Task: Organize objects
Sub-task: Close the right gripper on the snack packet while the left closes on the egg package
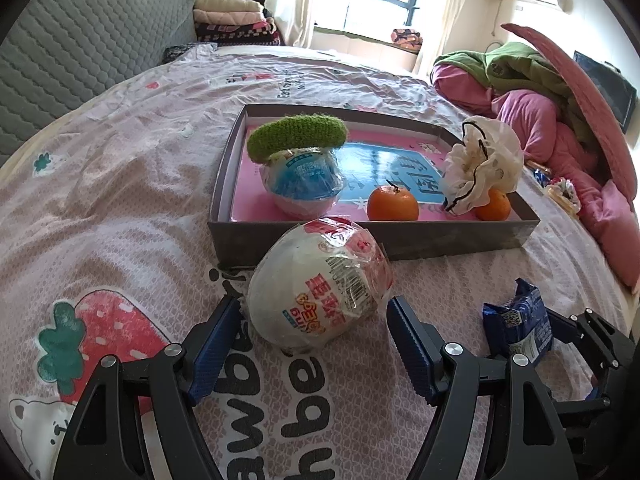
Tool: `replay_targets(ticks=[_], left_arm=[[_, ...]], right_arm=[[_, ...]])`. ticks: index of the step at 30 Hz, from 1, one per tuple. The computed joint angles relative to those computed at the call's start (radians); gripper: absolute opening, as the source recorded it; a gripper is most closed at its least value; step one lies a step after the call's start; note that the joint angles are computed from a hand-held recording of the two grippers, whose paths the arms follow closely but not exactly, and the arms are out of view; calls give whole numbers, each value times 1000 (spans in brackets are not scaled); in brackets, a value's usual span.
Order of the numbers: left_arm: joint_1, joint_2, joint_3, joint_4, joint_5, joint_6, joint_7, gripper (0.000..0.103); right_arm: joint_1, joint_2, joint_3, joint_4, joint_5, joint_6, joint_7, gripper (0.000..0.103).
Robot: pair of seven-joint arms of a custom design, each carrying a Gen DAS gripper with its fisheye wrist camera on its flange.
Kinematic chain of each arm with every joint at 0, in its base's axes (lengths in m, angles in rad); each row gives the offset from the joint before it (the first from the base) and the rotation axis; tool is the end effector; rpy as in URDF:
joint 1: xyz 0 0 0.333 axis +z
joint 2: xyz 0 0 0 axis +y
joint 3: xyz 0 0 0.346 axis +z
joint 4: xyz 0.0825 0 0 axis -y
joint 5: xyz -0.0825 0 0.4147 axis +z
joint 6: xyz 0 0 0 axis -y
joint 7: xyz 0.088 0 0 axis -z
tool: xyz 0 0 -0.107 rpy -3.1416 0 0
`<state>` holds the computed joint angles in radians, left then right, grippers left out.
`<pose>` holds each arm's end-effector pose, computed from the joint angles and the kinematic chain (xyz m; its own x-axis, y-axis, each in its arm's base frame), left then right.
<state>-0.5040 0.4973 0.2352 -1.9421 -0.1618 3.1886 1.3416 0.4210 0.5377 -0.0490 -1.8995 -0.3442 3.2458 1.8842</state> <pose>0.6789 -0.1907 0.3251 -0.0081 -0.9882 0.1530 -0.7288 -0.0990 -0.6776 0.6505 0.2943 0.3109 0.4116 -0.9111 0.0216 -0.6269 -0.3003 -0.7189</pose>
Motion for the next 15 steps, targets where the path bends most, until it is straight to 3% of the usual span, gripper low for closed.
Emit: replay_targets(ticks=[6,15], left_arm=[[5,15,0,24,14,-19,-6,77],[71,30,-67,55,32,-30,6,77]], right_arm=[[3,4,-1,8,-4,-8,-8,62],[-51,9,60,21,-2,-25,-26,59]])
